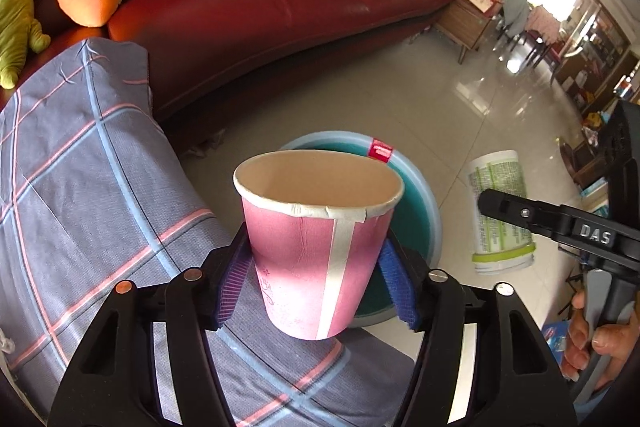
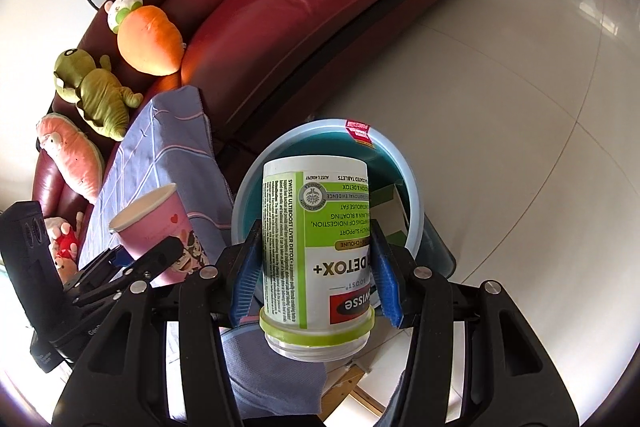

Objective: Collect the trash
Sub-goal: 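Carry the cup over the bin and open the left gripper while the right gripper holds the pill bottle, then open the right gripper over the bin to drop the white-green pill bottle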

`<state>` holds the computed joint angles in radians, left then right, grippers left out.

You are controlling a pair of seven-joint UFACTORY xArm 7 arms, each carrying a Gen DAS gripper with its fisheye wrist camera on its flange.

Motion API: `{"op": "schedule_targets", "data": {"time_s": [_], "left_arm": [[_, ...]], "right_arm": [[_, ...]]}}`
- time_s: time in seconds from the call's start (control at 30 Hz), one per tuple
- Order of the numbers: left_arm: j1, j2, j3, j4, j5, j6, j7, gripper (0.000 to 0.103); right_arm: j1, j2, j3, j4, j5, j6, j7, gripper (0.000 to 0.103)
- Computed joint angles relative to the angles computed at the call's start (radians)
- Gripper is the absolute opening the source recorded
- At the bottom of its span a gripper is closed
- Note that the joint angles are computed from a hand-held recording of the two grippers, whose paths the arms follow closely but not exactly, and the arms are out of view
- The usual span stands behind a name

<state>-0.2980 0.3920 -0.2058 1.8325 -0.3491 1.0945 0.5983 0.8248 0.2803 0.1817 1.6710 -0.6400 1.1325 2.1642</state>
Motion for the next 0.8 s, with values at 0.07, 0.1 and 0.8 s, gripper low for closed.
{"op": "schedule_targets", "data": {"time_s": [0.07,0.1,0.8], "left_arm": [[-0.010,0.008,0.006,0.003,0.021,-0.005,-0.016,0.072],[-0.013,0.014,0.009,0.008,0.031,-0.006,-0.025,0.083],[0.069,-0.040,0.023,-0.054,-0.032,0.004,0.020,0.095]], "right_arm": [[-0.003,0.009,-0.001,0.012,0.007,0.007,-0.013,0.048],[-0.002,0.013,-0.001,0.018,0.009,0.010,-0.016,0.048],[0.026,0.159,-0.058,0.204,0.095,0.014,-0.168,0.048]]}}
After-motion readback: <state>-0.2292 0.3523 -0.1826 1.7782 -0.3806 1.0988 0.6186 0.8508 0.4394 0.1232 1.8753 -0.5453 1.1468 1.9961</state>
